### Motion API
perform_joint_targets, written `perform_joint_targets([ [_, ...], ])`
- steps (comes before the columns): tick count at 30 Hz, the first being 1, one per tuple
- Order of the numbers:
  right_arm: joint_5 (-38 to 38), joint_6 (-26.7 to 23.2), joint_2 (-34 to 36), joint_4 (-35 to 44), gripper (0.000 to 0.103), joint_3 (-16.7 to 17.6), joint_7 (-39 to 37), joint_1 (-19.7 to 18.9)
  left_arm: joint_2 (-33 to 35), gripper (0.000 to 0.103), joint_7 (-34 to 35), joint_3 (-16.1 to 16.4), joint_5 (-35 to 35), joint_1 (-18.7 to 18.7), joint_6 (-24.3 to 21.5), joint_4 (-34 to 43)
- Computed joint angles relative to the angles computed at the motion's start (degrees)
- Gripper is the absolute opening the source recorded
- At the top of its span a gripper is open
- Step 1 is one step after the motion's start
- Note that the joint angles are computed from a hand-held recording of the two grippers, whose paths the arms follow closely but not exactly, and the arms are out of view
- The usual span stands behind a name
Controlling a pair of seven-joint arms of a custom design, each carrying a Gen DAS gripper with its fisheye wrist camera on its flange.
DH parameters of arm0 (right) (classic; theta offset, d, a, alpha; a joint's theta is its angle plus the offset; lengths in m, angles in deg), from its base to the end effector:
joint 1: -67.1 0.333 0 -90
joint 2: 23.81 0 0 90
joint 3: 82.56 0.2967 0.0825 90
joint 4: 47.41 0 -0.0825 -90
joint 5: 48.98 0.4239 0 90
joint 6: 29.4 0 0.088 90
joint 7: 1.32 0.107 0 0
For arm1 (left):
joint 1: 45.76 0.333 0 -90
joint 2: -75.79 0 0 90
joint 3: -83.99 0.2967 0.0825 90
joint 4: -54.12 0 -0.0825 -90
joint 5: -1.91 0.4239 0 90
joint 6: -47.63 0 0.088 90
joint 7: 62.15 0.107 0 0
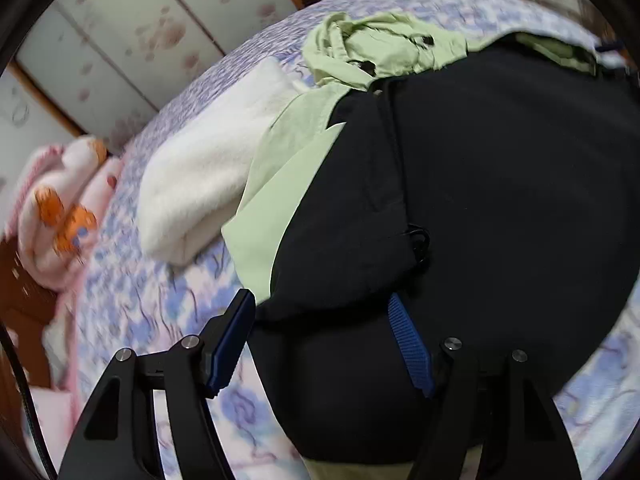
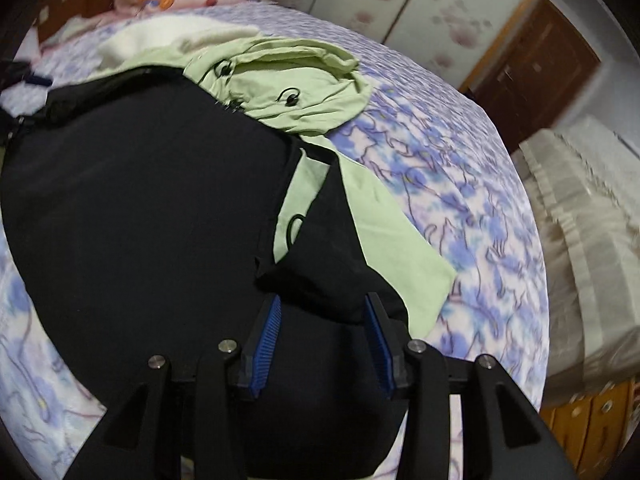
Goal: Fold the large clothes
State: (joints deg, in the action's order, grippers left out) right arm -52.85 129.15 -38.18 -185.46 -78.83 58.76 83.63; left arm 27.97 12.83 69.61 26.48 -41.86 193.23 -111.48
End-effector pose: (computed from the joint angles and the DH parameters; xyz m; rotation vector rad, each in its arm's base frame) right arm 0.5037 0.1896 0.4366 -2.5731 0.8482 -0.7024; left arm 0.3736 -0.0573 0.4060 -1.5839 1.9118 -0.0963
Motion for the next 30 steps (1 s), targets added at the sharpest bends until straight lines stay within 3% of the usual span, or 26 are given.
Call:
perform_joint_targets([
  [4, -5.48, 0.15, 3.32, 2.54, 0.045, 1.79, 2.6, -1.44, 5.1, 0.068, 0.25, -2.21, 4.52, 2.68, 2.04, 2.36],
  [7, -6.15, -1.18, 5.52, 4.5, 0.045, 1.59, 2.58, -1.03, 8.27, 0.068, 0.07, -1.97, 6.37, 3.5, 3.5, 4.18],
  [9, -3.67, -3.07, 7.28, 6.58, 0.043, 0.94, 2.03, -0.4, 9.91, 0.05, 0.89, 0.04, 5.08, 2.74, 4.11, 5.44],
  [10, -1.98, -3.46, 8.03, 7.52, 0.031, 0.61, 2.21, -0.26, 11.23, 0.033, 1.53, 1.49, 3.37, 2.2, 3.78, 6.62],
  [11, 0.95, -3.99, 8.77, 8.64, 0.023, 0.1, 1.73, -0.02, 12.58, 0.03, 0.99, 2.33, 1.88, 2.4, 3.56, 7.98],
  [14, 10.41, -3.84, 11.55, 12.7, 0.02, -1.21, 3.76, -0.48, 15.54, 0.027, -1.35, 6.41, -4.32, 2.91, 5.56, 10.82],
  [17, 15.6, -6.3, 15.3, 17.78, 0.025, -1.84, 10.67, -2.2, 19.4, 0.032, 0.24, 13.79, -17.25, 0.38, 6.54, 13.46],
  [18, 17.58, -8.74, 16.77, 19.85, 0.028, -1.99, 12.13, -2.83, 20.45, 0.035, 1.17, 15.2, -20.77, -0.07, 6.73, 14.0],
  [20, 24.59, -15.51, 19.73, 24.14, 0.045, -1.88, 11.19, -4.58, 22.13, 0.045, 3.37, 16.85, -26.2, -0.5, 7.34, 14.45],
  [22, 31.01, -20.31, 21.75, 26.93, 0.052, -1.44, 8.91, -6.37, 22.78, 0.054, 7.3, 19.08, -32.55, -2.08, 7.93, 14.39],
  [26, 38.45, -22.58, 22.33, 27.63, 0.055, -0.75, 5.5, -8.44, 22.41, 0.064, 15.34, 22.86, -44.33, -5.05, 9.69, 13.42],
  [28, 40.74, -22.89, 22.05, 27.45, 0.055, -0.62, 3.41, -8.89, 21.52, 0.069, 21.76, 26.67, -52.37, -8.03, 8.92, 13.39],
  [30, 42.35, -22.99, 21.6, 27.14, 0.056, -0.56, 1.29, -9.11, 20.81, 0.07, 25.44, 27.78, -56.45, -8.52, 7.71, 13.47],
])
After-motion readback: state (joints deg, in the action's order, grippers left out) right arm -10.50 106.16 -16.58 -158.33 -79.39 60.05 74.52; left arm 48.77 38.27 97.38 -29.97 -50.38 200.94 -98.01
